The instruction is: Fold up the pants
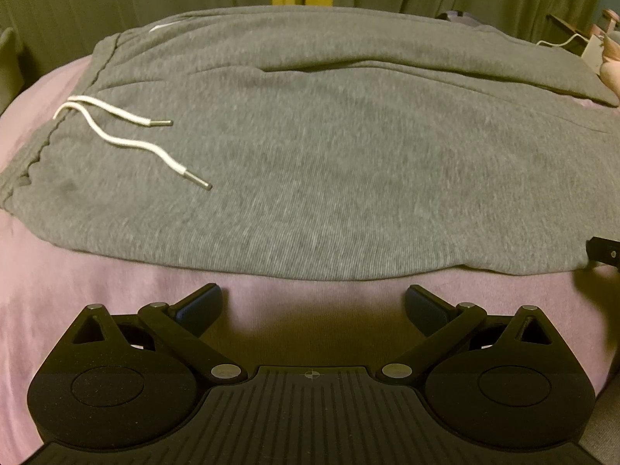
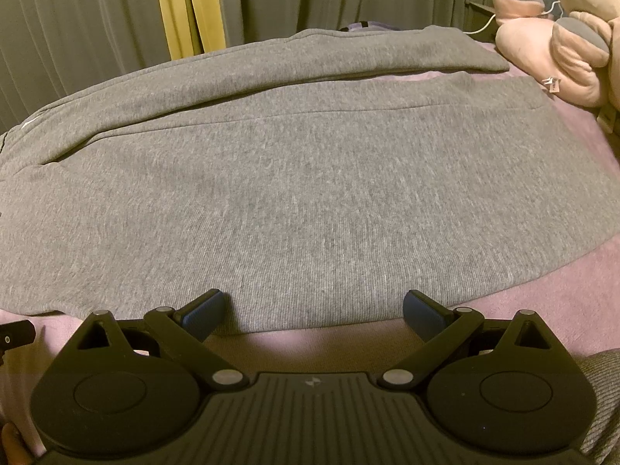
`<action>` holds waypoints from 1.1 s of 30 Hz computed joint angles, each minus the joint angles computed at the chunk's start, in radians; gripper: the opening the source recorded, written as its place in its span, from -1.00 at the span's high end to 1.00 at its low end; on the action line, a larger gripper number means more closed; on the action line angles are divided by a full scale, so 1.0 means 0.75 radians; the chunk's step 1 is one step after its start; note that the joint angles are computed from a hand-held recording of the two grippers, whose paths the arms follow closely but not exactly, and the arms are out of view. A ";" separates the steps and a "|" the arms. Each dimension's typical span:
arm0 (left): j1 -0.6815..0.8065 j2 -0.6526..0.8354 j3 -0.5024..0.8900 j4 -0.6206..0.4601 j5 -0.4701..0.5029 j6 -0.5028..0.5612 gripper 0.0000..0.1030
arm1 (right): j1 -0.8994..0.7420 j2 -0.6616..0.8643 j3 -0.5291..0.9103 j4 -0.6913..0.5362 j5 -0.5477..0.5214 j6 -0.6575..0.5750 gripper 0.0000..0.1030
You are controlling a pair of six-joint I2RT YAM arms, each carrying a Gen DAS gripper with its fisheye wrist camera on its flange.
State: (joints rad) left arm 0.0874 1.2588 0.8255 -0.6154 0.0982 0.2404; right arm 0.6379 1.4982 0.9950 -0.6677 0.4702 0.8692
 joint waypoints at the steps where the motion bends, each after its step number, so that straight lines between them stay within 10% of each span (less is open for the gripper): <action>1: -0.001 -0.001 -0.001 0.000 -0.001 -0.001 -1.00 | 0.001 0.000 0.000 0.001 0.001 0.001 -0.92; 33: 0.000 0.025 0.014 -0.015 0.000 -0.006 -1.00 | 0.001 -0.008 -0.006 -0.002 -0.007 0.002 -0.92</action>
State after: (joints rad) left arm 0.0871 1.2772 0.8362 -0.6268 0.0982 0.2362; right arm 0.6387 1.4926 0.9902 -0.6689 0.4651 0.8708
